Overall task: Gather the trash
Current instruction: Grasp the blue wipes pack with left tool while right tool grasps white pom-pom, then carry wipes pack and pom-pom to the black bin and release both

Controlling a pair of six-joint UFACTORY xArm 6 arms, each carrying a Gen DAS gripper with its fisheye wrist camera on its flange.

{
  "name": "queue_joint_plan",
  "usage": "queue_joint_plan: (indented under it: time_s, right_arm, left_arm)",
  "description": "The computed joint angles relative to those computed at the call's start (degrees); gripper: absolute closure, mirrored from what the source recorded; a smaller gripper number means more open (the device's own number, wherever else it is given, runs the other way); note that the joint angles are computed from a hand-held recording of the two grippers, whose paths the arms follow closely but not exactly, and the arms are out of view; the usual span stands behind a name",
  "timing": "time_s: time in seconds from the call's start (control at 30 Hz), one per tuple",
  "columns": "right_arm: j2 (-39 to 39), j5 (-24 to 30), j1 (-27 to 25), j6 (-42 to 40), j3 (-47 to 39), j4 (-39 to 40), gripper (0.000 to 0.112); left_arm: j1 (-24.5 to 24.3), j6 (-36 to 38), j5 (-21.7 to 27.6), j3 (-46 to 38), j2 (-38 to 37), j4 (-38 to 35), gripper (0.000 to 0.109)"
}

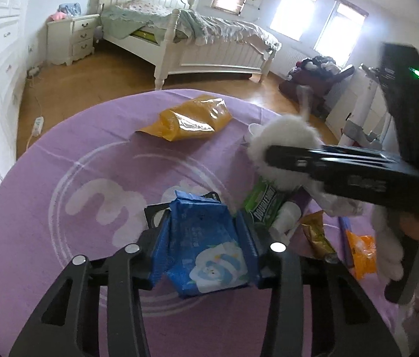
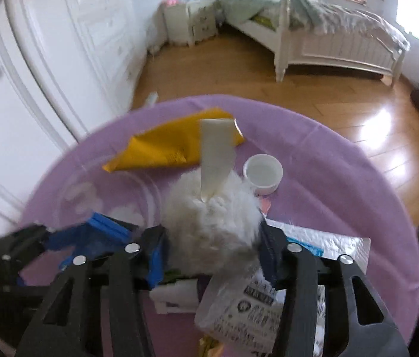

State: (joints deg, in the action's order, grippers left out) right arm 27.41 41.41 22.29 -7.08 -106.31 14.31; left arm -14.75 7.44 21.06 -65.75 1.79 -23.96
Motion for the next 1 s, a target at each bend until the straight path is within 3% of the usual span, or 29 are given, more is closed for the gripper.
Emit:
queue_joint_plan:
  time_s: [0.1,0.17,0.23,0.33,0.53,0.6,0.8,1.0]
  right_arm:
    - [-5.71,-3.84,-0.85,-3.45,7.44,7.32,0.064]
    - [-13.44,-7.82,-1.65,-8.76,16.47,16.62,0.064]
    - [-22.04,-10.93,-2.60,-14.49,26.02,25.75,0.064]
    - [-30.83,-11.80,-4.70,-18.58,35.26,33.00,0.064]
    - [-41.01,-9.42,-9.52,-20.37,44.67,37.29,0.064]
    - [-44.39,-9.58,-10.63,-20.57,47.60,38.54,0.064]
    - [-54.16,-8.45,-14.55,-22.01,54.79,41.61,0.064]
    - [-63.54,-3.61,-22.68,-24.65,60.66,44.63,0.064]
  left_arm:
    - [-0.22,-1.38,-2.00,3.69,-3.24,-2.05,0.070]
    - [-1.14,-0.68,-4.75,7.10,-6.50,-4.27,0.071]
    - [-2.34,-2.09,-7.17,11.24,-10.89,-4.32,0.071]
    - [-4.14,-7.82,-9.67,15.76,-16.13,-0.44,0.071]
    - [-8.50,-23.82,-14.46,21.08,-23.69,13.35,0.071]
    - [-10.08,-25.74,-14.15,20.66,-24.13,15.94,0.071]
    - [-15.89,-34.55,-12.18,16.18,-22.60,28.11,0.070]
    - [-21.40,-43.37,-13.18,10.48,-17.55,37.91,0.070]
